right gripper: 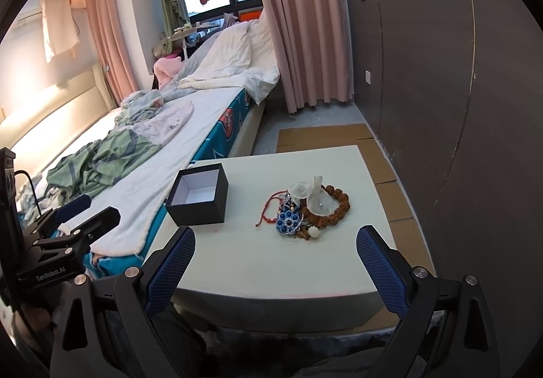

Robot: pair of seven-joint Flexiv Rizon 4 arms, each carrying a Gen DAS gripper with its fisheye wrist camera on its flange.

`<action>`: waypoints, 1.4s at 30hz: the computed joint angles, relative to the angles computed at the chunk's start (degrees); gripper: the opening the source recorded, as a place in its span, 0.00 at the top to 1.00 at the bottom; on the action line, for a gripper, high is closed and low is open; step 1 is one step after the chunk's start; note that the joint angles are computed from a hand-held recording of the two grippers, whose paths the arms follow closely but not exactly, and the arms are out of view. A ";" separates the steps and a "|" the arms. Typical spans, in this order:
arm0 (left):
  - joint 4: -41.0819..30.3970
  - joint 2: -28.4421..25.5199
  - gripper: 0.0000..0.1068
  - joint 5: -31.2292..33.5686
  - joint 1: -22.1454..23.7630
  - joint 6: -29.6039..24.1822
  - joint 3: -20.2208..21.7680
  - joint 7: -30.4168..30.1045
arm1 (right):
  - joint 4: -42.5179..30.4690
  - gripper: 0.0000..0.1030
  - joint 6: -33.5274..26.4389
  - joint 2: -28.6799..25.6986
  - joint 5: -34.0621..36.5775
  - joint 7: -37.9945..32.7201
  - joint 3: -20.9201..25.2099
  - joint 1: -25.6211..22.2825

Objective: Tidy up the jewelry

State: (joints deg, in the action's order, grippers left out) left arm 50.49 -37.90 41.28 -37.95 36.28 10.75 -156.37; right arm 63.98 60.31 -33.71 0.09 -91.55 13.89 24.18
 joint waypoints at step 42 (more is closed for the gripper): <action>-4.72 -2.39 0.08 -2.42 1.29 -3.33 -1.53 7.71 | -1.43 0.06 -1.98 -1.28 -0.70 0.02 -0.47 0.41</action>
